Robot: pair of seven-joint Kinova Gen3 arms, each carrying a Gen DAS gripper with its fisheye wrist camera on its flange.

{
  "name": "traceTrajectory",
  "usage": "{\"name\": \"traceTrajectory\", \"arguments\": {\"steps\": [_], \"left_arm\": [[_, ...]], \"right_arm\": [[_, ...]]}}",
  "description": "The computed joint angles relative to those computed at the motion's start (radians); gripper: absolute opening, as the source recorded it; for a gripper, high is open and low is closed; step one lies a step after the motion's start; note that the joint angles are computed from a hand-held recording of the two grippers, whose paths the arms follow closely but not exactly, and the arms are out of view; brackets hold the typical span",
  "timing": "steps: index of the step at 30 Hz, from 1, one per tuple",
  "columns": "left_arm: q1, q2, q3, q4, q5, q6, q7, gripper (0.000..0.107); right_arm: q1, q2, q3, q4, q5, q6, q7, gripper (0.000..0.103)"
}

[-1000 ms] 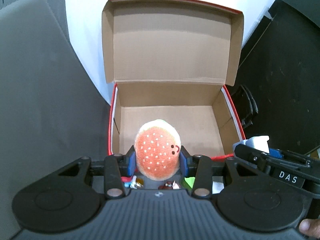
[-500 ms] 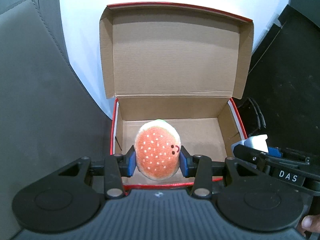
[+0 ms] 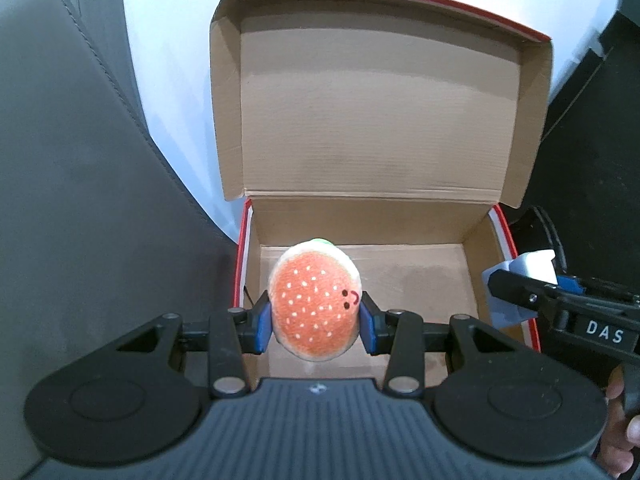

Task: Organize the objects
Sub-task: 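Carry burger in left tool into box while right tool carries cube charger in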

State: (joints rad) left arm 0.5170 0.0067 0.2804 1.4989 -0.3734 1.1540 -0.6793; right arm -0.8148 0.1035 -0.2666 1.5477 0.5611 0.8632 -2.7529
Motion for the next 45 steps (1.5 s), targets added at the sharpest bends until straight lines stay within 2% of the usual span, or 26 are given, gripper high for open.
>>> {"name": "traceTrajectory", "arguments": {"steps": [24, 29, 40, 45], "left_arm": [[-0.013, 0.185, -0.105, -0.037, 0.087, -0.076, -0.072, 0.041], [-0.014, 0.237, -0.125, -0.050, 0.104, -0.084, -0.085, 0.041], [0.010, 0.337, -0.156, -0.103, 0.127, -0.077, -0.102, 0.042], [0.029, 0.368, -0.168, -0.125, 0.117, -0.075, -0.110, 0.042]], "right_arm": [[0.063, 0.127, 0.079, -0.080, -0.186, -0.062, 0.258, 0.048], [0.066, 0.153, 0.092, -0.105, -0.228, -0.051, 0.300, 0.048], [0.061, 0.209, 0.116, -0.162, -0.271, -0.019, 0.357, 0.048], [0.059, 0.196, 0.125, -0.144, -0.276, -0.025, 0.347, 0.048]]}}
